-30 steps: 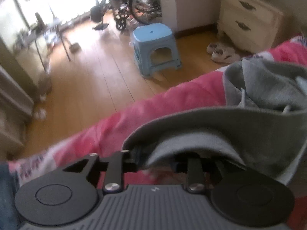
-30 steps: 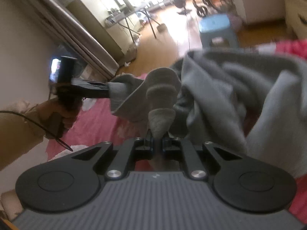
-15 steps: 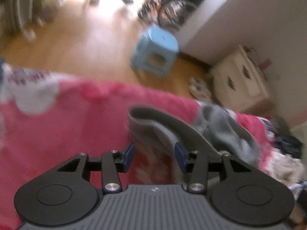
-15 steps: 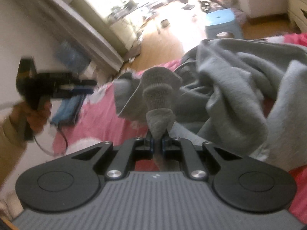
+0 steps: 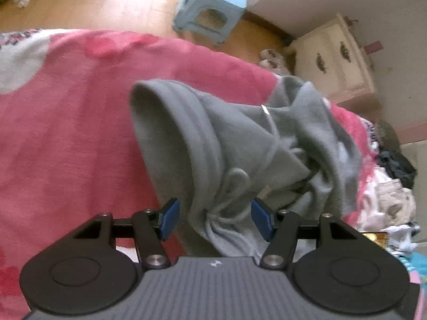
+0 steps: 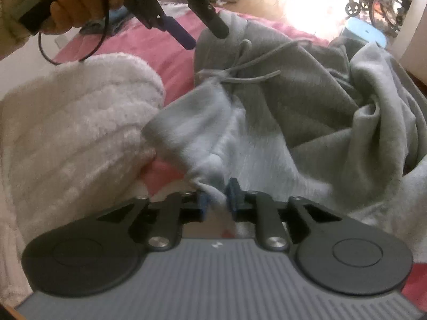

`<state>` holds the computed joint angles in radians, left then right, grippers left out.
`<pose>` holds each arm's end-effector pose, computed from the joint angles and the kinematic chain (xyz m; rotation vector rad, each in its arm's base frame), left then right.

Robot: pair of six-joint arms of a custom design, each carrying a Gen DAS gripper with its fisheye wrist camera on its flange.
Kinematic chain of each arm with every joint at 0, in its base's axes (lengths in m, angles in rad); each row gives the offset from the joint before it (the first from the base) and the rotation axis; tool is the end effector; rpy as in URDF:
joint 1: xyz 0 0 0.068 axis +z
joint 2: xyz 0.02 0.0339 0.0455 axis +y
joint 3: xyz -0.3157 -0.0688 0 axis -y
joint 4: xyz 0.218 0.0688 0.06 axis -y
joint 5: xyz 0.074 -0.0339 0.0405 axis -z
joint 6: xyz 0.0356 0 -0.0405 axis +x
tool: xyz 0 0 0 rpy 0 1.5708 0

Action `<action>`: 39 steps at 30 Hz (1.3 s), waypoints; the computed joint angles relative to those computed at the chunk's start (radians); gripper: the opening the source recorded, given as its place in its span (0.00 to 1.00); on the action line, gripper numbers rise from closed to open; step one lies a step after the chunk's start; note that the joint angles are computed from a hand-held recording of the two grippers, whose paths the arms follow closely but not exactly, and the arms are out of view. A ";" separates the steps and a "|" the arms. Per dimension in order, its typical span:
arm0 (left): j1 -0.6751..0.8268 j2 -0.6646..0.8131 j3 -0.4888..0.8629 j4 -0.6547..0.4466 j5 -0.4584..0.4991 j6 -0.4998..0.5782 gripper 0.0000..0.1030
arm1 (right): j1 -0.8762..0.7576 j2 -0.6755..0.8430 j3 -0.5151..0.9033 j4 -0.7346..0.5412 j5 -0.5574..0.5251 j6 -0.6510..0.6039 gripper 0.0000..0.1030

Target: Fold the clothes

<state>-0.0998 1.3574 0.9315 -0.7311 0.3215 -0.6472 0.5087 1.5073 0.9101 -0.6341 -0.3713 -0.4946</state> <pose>0.2176 -0.0331 0.2879 -0.6661 2.7257 -0.6381 0.2118 0.1329 0.2545 -1.4053 2.3775 0.5217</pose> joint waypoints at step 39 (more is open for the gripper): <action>0.328 0.184 -0.050 0.234 0.184 0.211 0.63 | 0.188 0.428 0.488 0.178 -0.128 0.448 0.63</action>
<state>0.2280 1.5418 0.8813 -0.4967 0.5057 -0.4359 0.6968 1.9351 1.3985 -0.4558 -0.4990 -0.0469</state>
